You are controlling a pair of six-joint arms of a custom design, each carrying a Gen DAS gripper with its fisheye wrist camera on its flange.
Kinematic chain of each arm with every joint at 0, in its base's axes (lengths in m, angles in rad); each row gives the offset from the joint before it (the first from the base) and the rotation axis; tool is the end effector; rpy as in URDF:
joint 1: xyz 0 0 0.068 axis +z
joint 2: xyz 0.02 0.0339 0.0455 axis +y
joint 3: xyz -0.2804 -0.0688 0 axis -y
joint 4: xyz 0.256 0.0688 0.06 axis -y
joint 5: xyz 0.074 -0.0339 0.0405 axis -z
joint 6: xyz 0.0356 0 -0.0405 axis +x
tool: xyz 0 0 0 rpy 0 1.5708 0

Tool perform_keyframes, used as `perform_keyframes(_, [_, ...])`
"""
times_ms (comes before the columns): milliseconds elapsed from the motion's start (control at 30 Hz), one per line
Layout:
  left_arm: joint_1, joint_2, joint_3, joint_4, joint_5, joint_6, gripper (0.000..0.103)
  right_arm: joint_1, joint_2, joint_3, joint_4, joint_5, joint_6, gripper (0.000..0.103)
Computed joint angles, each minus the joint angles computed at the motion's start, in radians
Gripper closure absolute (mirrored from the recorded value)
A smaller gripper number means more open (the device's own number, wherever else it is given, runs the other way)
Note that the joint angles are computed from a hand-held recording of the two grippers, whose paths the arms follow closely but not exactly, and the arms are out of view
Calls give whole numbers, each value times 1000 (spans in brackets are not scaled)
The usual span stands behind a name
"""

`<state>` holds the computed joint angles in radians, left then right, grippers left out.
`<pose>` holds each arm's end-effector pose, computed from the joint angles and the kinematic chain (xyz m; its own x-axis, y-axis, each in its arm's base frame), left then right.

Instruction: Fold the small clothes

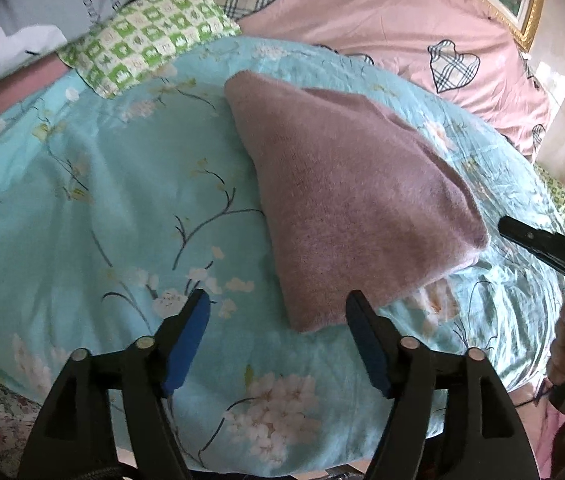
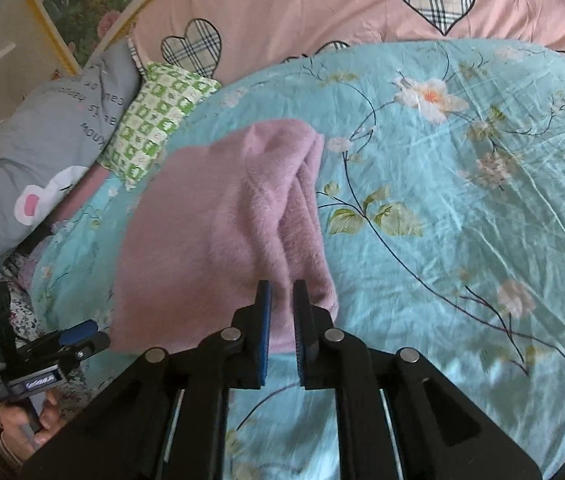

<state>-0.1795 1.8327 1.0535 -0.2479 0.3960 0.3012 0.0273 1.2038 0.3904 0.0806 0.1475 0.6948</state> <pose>0.3637 -0.0800 0.1557 -0.6970 0.4047 -0.5919 0.5946 0.7876 -0.1618 0.2201 0.0008 0.1574 -0.4611 0.6209 -0.6339 0.4913 0.7735 0.4004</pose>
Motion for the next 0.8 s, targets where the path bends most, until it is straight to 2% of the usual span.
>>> perform_keyframes(100, [5, -43, -53, 46, -14, -6, 24, 77, -51, -12, -29, 60, 19, 71])
perform_keyframes(233, [15, -88, -121, 93, -26, 3, 23, 196, -67, -9, -62, 152, 30, 62])
perform_keyframes(367, [21, -126, -201, 172, -48, 37, 23, 317, -55, -15, -65, 247, 45, 49])
perform_keyframes(467, [20, -151, -256, 210, -62, 70, 23, 386, -27, -10, -72, 300, 51, 45])
perform_keyframes(633, [37, -173, -296, 218, -48, 96, 22, 440, -11, -27, -58, 317, 75, 40])
perform_keyframes(733, [43, -201, -331, 239, -43, 113, 21, 479, 2, -28, -66, 351, 96, 35])
perform_keyframes(800, [38, -215, -348, 257, -53, 126, 20, 494, 9, -34, -57, 355, 99, 28])
